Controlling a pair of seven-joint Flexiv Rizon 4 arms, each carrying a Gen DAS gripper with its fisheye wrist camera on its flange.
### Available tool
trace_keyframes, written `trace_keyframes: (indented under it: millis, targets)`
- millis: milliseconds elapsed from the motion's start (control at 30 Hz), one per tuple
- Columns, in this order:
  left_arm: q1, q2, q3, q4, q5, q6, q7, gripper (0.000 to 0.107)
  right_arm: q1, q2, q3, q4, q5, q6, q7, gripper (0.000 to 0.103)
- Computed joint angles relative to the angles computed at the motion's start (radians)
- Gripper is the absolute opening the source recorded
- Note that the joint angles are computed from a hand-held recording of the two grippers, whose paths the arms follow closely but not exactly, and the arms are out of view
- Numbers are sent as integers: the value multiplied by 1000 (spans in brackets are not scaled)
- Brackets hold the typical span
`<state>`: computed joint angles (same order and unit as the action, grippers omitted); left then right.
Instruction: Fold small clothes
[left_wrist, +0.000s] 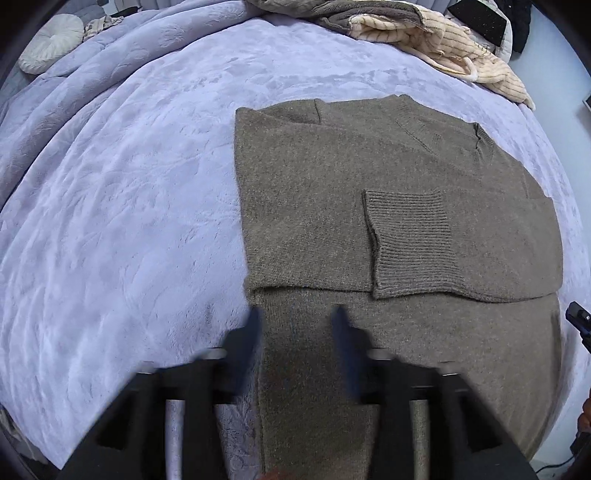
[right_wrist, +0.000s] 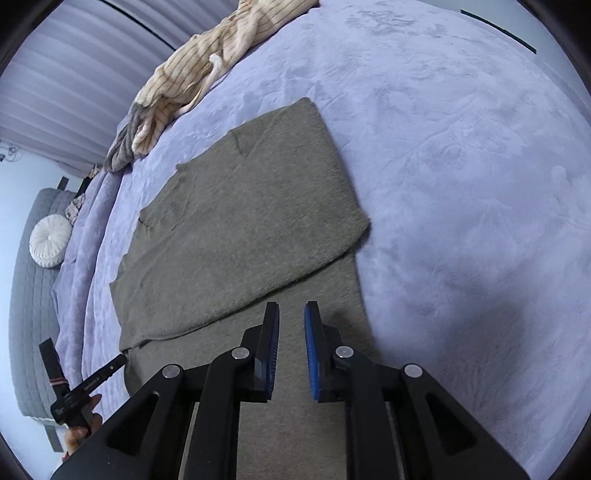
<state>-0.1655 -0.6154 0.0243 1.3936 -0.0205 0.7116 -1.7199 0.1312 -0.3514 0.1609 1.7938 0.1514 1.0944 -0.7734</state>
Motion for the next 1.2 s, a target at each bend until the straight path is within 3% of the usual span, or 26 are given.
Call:
trace_keyframes:
  millis: [33,100,400,533,633,700,733,833,933,1000,1133,1200]
  targets:
    - [-15,0,17,-8,23,-7,-25,101,2,-4,9,-9,5,-5,-9,30]
    - [-13,11,13,8,30,13,-19,102,6,-20,30,-35,23,-18,-37,46]
    - [9,9,5,27,-1,-65,-37,101,52,-75,65,-136,30,-123,-150,49]
    - [69,21,-36,83,-111,24,-6,101,57,-77,70,-148,54,-149,-181,49]
    - [141,3,-108,115,-269,102,68,101,61,-77,70,-150,73,-155,-191,49]
    - [165,-33,-130,100,-344,106,90,76,64,-80,70,-153,83,-155,-193,49]
    - [168,-53,-131,81,-362,82,89,55,65,-82,71,-156,88,-156,-195,49]
    - [173,-80,-145,71,-420,90,95,21,70,-88,74,-167,96,-161,-203,49]
    - [129,-45,-100,82,-345,138,123,17,77,-86,75,-175,96,-163,-211,49]
    - [108,-45,-67,70,-286,122,123,17,80,-85,73,-174,96,-161,-215,49]
    - [149,-38,-99,112,-341,141,144,18,76,-94,74,-183,114,-178,-206,49]
    - [124,-23,-65,106,-302,128,109,18,78,-90,75,-178,113,-171,-212,49]
